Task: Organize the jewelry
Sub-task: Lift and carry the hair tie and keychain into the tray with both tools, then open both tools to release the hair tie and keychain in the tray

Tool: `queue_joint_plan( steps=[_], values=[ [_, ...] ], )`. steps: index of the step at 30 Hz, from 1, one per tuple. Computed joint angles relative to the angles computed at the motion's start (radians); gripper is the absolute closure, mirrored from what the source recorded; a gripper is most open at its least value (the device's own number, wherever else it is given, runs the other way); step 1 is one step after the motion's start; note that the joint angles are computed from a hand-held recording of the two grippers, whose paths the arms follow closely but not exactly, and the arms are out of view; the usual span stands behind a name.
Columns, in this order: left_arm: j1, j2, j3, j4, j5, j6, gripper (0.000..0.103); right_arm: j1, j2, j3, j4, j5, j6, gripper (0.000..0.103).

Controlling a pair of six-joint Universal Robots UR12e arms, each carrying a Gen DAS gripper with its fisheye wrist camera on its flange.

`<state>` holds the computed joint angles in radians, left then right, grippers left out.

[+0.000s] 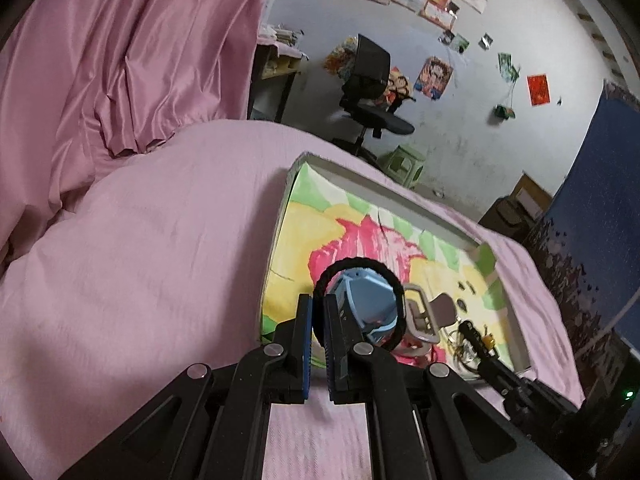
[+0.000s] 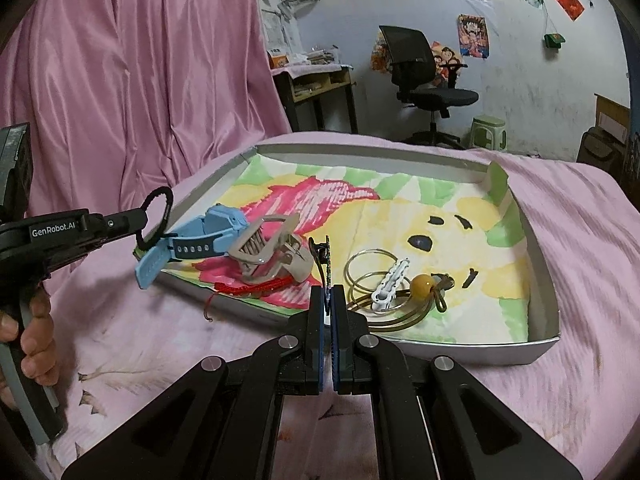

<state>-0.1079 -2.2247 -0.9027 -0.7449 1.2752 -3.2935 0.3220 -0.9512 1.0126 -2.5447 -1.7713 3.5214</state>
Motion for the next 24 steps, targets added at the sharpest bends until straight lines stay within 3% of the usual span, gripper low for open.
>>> queue_joint_plan(
  steps=[7, 18, 24],
  values=[
    [-0.005, -0.013, 0.029, -0.06, 0.034, 0.025, 0.097, -0.001, 0.002, -0.004, 0.01, 0.004, 0.002, 0.1],
    [-0.012, -0.005, 0.02, -0.062, 0.059, 0.066, 0.096, -0.001, 0.005, -0.008, 0.011, 0.003, 0.003, 0.1],
    [-0.011, 0.005, 0.003, -0.048, 0.049, 0.085, 0.09, -0.001, 0.006, -0.006, 0.004, 0.0, 0.005, 0.099]
  ],
)
